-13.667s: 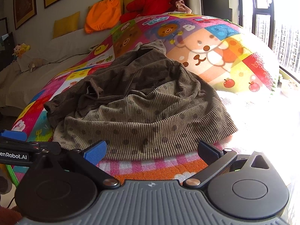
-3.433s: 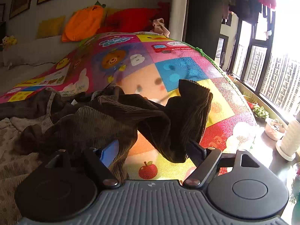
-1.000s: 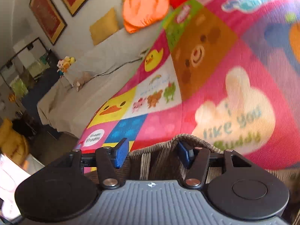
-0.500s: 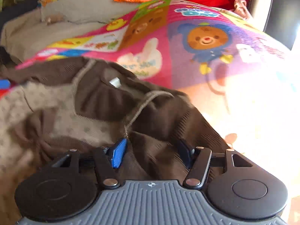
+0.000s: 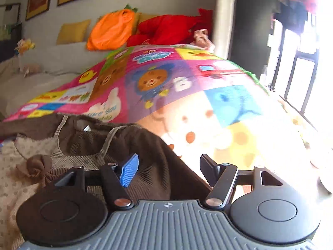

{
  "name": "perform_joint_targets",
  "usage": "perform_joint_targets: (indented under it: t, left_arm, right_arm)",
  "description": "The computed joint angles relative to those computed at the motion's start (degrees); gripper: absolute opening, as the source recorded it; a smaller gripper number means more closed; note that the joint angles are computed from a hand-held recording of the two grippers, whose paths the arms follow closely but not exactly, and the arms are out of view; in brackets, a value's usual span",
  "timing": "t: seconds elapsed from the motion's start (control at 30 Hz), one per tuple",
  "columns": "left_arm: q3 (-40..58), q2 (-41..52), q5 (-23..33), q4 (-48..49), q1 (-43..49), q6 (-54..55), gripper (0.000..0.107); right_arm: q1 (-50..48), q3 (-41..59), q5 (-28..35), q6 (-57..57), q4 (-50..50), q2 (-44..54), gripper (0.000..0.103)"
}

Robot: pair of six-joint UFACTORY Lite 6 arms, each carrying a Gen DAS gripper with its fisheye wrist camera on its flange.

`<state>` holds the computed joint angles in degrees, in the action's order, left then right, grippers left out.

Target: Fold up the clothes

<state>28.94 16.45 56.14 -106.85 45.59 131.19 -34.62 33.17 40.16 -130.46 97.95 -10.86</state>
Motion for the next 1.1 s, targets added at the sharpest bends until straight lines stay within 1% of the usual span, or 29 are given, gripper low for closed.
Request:
perform_joint_targets:
  t: [0.07, 0.13, 0.2, 0.23, 0.27, 0.3, 0.33, 0.37, 0.4, 0.43, 0.5, 0.6, 0.63, 0.7, 0.8, 0.87, 0.9, 0.97, 1.03, 1.1]
  left_arm:
    - [0.0, -0.4, 0.1, -0.5, 0.2, -1.2, 0.099]
    - [-1.1, -1.7, 0.9, -0.5, 1.1, -1.7, 0.099]
    - [-2.5, -3.6, 2.4, 1.7, 3.1, -2.8, 0.099]
    - [-2.9, -4.6, 2.8, 2.8, 3.8, -3.4, 0.099]
    - [-3.3, -5.9, 2.9, 3.7, 4.4, -3.7, 0.099]
    - [-3.7, -7.1, 3.1, 4.7, 5.1, -4.1, 0.099]
    - [-4.1, -8.4, 3.3, 5.6, 5.8, -4.5, 0.099]
    - [-4.4, -9.5, 3.5, 6.6, 6.5, -4.8, 0.099]
    - [-4.5, -10.2, 4.0, 7.3, 7.4, -4.8, 0.1]
    - [-4.5, -10.7, 4.4, 8.0, 8.2, -4.9, 0.1]
    - [-4.1, -11.1, 5.0, 9.0, 9.4, -5.6, 0.1]
    - [-3.7, -10.3, 6.2, 10.5, 11.2, -6.9, 0.101]
    - [-3.5, -9.8, 6.5, 11.2, 11.7, -7.3, 0.101]
    - [-2.8, -8.7, 7.1, 13.4, 13.0, -8.3, 0.101]
    - [-1.5, -7.3, 7.2, 16.2, 15.0, -10.5, 0.101]
    - [0.5, -5.5, 7.5, 18.5, 16.6, -13.6, 0.101]
    - [1.7, -4.4, 7.6, 19.1, 17.4, -15.1, 0.101]
    - [3.9, -2.2, 7.4, 19.5, 19.0, -17.8, 0.101]
    - [6.2, 0.1, 6.9, 19.1, 20.4, -20.5, 0.101]
    - [8.9, 3.0, 6.3, 18.7, 21.3, -23.7, 0.101]
  right_arm:
    - [-9.5, 2.4, 3.3, 5.3, -6.2, 1.9, 0.07]
    - [-14.6, 4.0, 3.5, 8.0, -9.7, 5.3, 0.07]
    - [-18.0, 4.2, 5.1, 9.8, -12.7, 9.1, 0.07]
    - [-17.9, 3.7, 4.8, 9.7, -12.9, 10.5, 0.07]
    - [-17.4, 3.1, 4.2, 9.3, -12.6, 11.7, 0.066]
    - [-15.7, 1.9, 2.7, 8.8, -12.2, 11.0, 0.057]
    - [-13.5, 0.5, 0.9, 8.3, -11.7, 9.6, 0.027]
    - [-11.2, -0.7, -0.9, 7.9, -11.2, 8.3, 0.013]
    - [-9.2, -1.7, -0.8, 8.1, -10.5, 5.4, 0.011]
    - [-7.1, -1.6, 0.0, 10.2, -10.4, 1.7, 0.01]
    - [-2.4, 2.2, 1.8, 17.8, -11.2, -3.1, 0.009]
    - [7.4, 13.0, 2.6, 30.2, -12.4, -5.5, 0.009]
    - [11.7, 16.7, 1.5, 32.9, -12.6, -5.0, 0.009]
    - [22.6, 22.2, -3.8, 36.2, -12.9, -2.2, 0.009]
    - [38.1, 29.1, -12.4, 40.5, -14.7, 5.4, 0.009]
    - [46.3, 31.9, -17.1, 39.9, -13.8, 11.2, 0.009]
    - [49.4, 33.7, -18.6, 40.6, -14.4, 14.5, 0.011]
    - [53.3, 36.4, -19.4, 41.8, -15.5, 20.0, 0.012]
    - [55.3, 36.9, -20.2, 39.7, -13.7, 22.7, 0.014]
    - [55.5, 36.2, -19.7, 35.8, -9.9, 23.6, 0.019]
